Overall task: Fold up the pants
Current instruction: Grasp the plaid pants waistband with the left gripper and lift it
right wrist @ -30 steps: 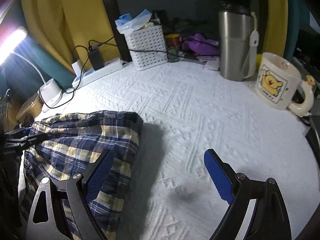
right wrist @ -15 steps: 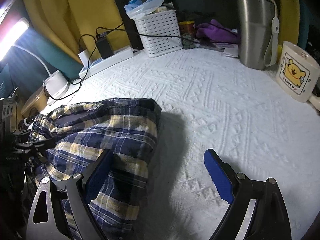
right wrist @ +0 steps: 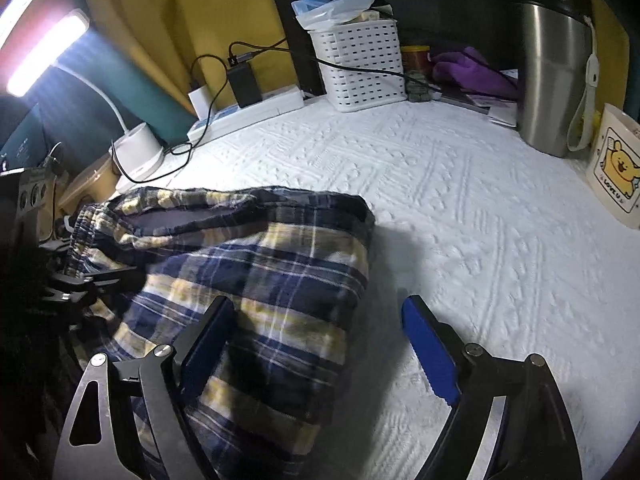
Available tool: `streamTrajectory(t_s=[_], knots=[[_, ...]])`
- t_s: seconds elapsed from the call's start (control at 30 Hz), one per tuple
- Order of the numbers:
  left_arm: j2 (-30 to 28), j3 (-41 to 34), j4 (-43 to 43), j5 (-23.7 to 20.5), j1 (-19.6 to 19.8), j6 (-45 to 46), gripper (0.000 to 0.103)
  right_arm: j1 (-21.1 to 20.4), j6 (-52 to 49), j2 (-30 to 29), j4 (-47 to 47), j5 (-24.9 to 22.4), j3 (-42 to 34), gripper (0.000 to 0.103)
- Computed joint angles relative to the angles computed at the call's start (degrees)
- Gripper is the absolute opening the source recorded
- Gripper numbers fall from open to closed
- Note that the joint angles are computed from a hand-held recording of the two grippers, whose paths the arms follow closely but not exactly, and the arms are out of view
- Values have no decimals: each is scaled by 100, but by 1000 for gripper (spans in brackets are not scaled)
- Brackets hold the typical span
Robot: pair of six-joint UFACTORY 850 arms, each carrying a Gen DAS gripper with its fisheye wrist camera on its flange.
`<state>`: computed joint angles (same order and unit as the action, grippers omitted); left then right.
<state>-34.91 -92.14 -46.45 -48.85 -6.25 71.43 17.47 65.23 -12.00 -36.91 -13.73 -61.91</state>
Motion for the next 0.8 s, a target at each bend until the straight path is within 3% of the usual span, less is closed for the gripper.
streamTrajectory(t_s=[0.13,0.27,0.33,0.57,0.8], knots=[[160,256,-223,131,-73,289,49,48,-339,-135,237,53,-140,82],[124,201,-247,45,-72,220,35,93,-311,-236,236,117,-231,65],[160,249,-276,87,-80,270,31,114,-201,-270,118,64,-275,63],[371,517,-522,222,-92,646,24,124,185,-260,-147,74,-279,29],[606,729,-815,345,-74,1044,22,127,609,-143,-443,166,-179,21]])
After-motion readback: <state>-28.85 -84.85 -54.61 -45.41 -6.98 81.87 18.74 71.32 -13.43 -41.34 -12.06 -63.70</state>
